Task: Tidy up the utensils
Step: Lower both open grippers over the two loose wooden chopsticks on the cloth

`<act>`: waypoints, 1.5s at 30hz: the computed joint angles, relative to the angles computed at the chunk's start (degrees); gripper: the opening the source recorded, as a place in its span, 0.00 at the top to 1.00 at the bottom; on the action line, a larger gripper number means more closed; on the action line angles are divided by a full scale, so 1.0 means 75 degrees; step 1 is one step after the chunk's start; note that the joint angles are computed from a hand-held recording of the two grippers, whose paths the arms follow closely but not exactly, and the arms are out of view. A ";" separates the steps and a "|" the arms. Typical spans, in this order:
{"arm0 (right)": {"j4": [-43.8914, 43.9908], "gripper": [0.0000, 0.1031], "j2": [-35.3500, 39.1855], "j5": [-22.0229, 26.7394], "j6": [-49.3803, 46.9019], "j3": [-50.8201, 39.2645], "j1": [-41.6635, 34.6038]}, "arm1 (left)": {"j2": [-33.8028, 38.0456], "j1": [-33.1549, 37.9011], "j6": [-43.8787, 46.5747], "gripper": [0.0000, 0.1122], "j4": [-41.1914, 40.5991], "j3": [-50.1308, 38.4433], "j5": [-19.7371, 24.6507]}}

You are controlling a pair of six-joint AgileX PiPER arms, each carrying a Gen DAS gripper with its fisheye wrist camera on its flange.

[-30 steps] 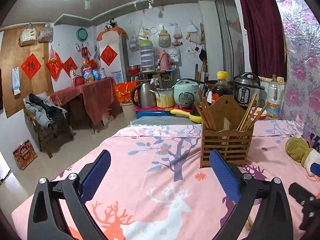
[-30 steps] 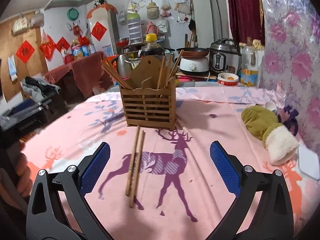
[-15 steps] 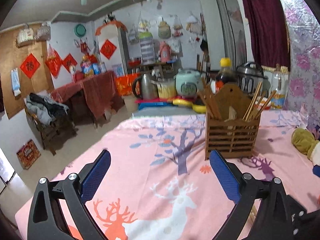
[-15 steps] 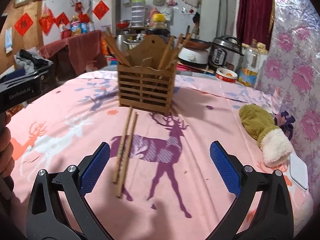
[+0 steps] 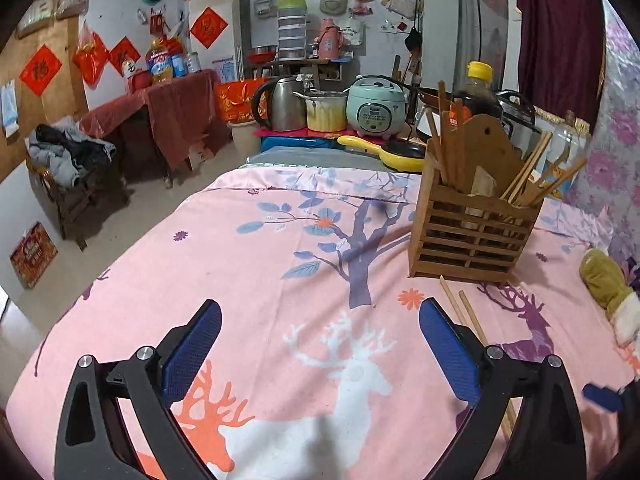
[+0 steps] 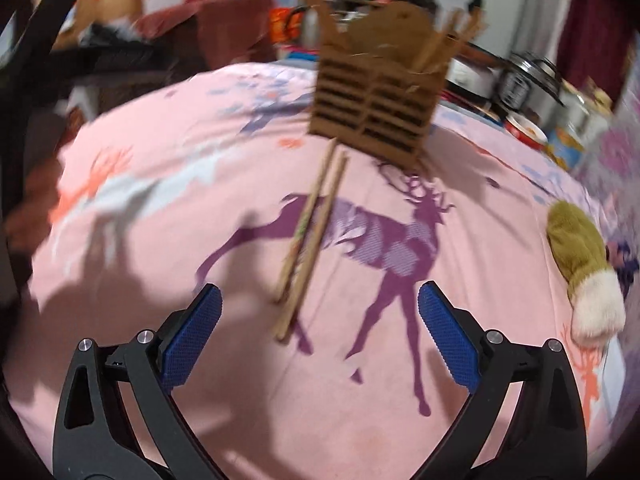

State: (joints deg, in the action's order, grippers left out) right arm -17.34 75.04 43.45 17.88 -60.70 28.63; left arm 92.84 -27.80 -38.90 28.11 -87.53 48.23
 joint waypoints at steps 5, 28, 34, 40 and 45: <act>-0.0085 0.22 0.0143 0.0184 -0.0096 0.0126 -0.0052 | 0.0041 -0.0048 0.0046 0.13 -0.0050 -0.0065 0.0065; 0.2439 0.28 -0.0746 -0.0272 -0.0422 -0.0029 -0.3439 | 0.1192 -0.1907 0.2868 0.13 -0.0850 0.0183 0.0127; 0.2279 0.28 -0.0657 -0.0241 -0.0351 -0.0028 -0.3264 | 0.1330 -0.1199 0.2059 0.13 -0.0250 0.0045 0.0758; 0.2234 0.28 -0.0717 -0.0266 -0.0314 -0.0026 -0.3079 | 0.0583 -0.0409 0.3183 0.13 -0.1960 0.0559 -0.0056; 0.2200 0.28 -0.0646 -0.0252 -0.0193 -0.0058 -0.3019 | 0.0744 -0.1002 0.4162 0.13 -0.2876 0.0324 -0.0049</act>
State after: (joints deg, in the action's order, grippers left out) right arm -0.85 70.19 41.55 16.43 -61.14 5.99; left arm 98.42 -35.32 -7.68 6.54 -85.10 47.86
